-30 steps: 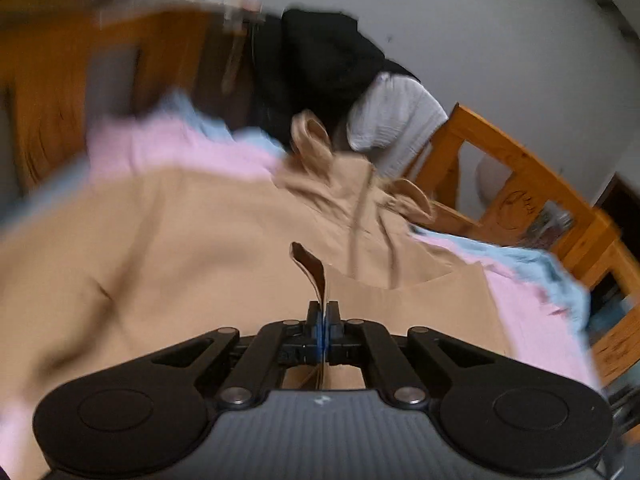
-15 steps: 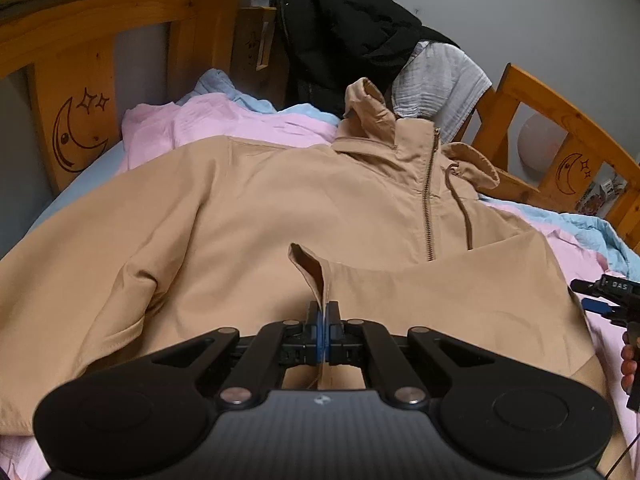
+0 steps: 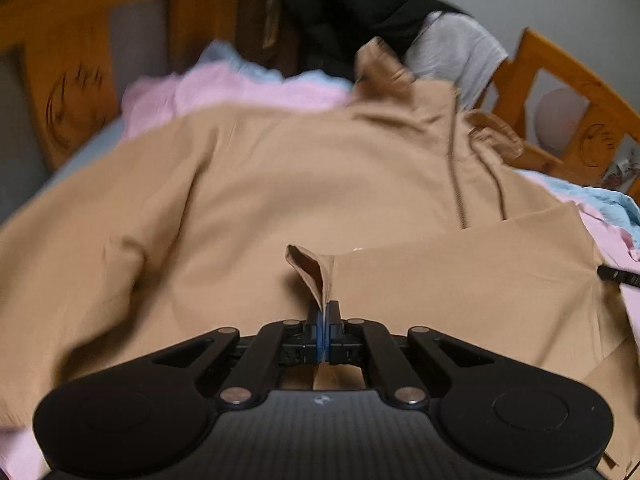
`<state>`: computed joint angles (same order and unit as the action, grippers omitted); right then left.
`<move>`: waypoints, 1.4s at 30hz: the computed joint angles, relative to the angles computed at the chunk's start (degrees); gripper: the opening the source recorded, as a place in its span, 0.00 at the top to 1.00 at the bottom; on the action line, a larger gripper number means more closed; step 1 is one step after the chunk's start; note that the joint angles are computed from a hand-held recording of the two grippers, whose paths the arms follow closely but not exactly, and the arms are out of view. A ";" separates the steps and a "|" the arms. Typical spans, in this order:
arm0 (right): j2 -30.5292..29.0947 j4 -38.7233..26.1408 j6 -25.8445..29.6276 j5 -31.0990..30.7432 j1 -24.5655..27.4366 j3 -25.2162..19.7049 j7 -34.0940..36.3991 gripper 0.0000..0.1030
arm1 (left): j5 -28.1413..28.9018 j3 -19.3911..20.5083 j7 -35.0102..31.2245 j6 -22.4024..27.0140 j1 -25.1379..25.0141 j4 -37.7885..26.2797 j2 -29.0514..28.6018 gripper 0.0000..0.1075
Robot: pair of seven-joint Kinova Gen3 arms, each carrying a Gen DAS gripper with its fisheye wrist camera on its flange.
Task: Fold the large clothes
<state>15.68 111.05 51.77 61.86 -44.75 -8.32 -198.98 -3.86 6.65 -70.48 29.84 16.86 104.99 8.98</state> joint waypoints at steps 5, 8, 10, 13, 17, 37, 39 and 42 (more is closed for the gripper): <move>3.70 -0.11 2.18 2.04 -4.03 2.54 -3.83 0.90 | 4.86 2.10 -5.47 -1.54 -4.03 3.08 -3.86 0.66; 2.25 0.56 4.48 3.20 -4.01 0.40 -5.85 0.83 | 0.65 9.73 -1.66 -4.31 -11.47 7.80 -10.14 0.27; 0.99 0.75 6.24 4.13 -5.42 -0.89 -6.18 0.68 | -1.19 13.09 0.65 -4.01 -14.76 10.55 -15.31 0.26; -0.55 0.19 8.86 5.66 -8.00 -3.42 -5.35 0.51 | -4.39 16.43 6.93 2.20 -17.74 12.11 -22.71 0.19; -1.77 -1.46 10.59 7.60 -11.89 -6.79 -4.56 0.27 | -6.31 8.97 16.25 10.98 -10.39 15.25 -33.33 0.12; 6.19 -17.67 2.82 7.49 -26.07 -4.56 9.81 0.07 | 15.41 -5.17 45.20 7.71 -35.98 26.89 -41.19 0.39; 5.53 -16.41 1.86 7.13 -25.95 -4.10 8.78 0.07 | 14.00 -2.30 49.72 6.11 -38.17 28.06 -42.01 0.68; 5.07 -15.07 1.82 6.64 -25.93 -4.02 7.74 0.07 | 9.60 3.24 53.55 6.27 -40.57 27.40 -43.27 0.96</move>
